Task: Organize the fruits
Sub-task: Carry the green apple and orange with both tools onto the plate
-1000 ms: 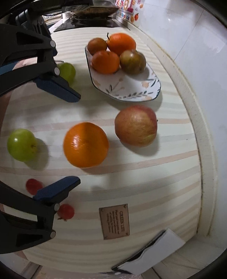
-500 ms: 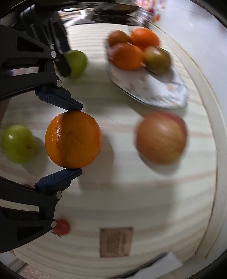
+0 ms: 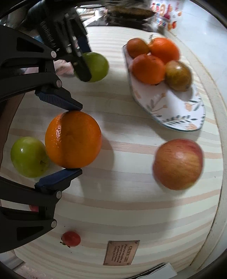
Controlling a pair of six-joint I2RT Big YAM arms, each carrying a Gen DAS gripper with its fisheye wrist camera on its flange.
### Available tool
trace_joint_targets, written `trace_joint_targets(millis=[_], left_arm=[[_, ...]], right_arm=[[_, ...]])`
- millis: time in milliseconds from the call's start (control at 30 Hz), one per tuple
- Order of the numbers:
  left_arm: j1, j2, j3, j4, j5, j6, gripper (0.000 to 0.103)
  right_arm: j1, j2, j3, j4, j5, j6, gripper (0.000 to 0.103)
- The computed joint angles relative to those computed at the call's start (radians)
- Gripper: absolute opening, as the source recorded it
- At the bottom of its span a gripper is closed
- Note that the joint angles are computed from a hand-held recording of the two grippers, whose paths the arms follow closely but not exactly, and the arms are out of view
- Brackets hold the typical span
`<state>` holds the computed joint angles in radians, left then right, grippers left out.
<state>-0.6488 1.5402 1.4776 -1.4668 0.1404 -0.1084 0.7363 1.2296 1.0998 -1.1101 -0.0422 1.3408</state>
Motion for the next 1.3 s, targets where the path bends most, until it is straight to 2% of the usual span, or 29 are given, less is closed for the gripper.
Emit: trace_joint_targets(millis=[100,267,367,567,767,1200,1233,1300], left_arm=[[-0.009,-0.025,0.036,0.004,0.017,-0.008,0.057],[-0.035,-0.006,0.150,0.033,0.016,-0.053,0.057],[-0.046,0.025,0.182,0.051,0.002,-0.099,0.057],[-0.043,0.116,0.256,0.053,-0.024,-0.151,0.057],[-0.051,0.164,0.279,0.053,-0.030,-0.172,0.057],[-0.039,0.206,0.303,0.016,-0.031,-0.198,0.057],[-0.039,0.206,0.304,0.013,-0.035,-0.201,0.057],[-0.039,0.196,0.296,0.028,-0.037,-0.203,0.057]], right_arm=[[-0.052,-0.038,0.016,0.014,0.000,-0.015,0.069],[-0.183,-0.018,0.115,0.021,-0.038,-0.128,0.069],[-0.273,0.044,0.186,0.013,-0.109,-0.220,0.068],[-0.352,0.173,0.261,0.005,-0.223,-0.311,0.068],[-0.374,0.283,0.296,0.014,-0.294,-0.363,0.068],[-0.396,0.348,0.333,-0.014,-0.359,-0.414,0.070],[-0.398,0.346,0.332,-0.010,-0.364,-0.415,0.070],[-0.401,0.346,0.341,-0.021,-0.367,-0.421,0.078]])
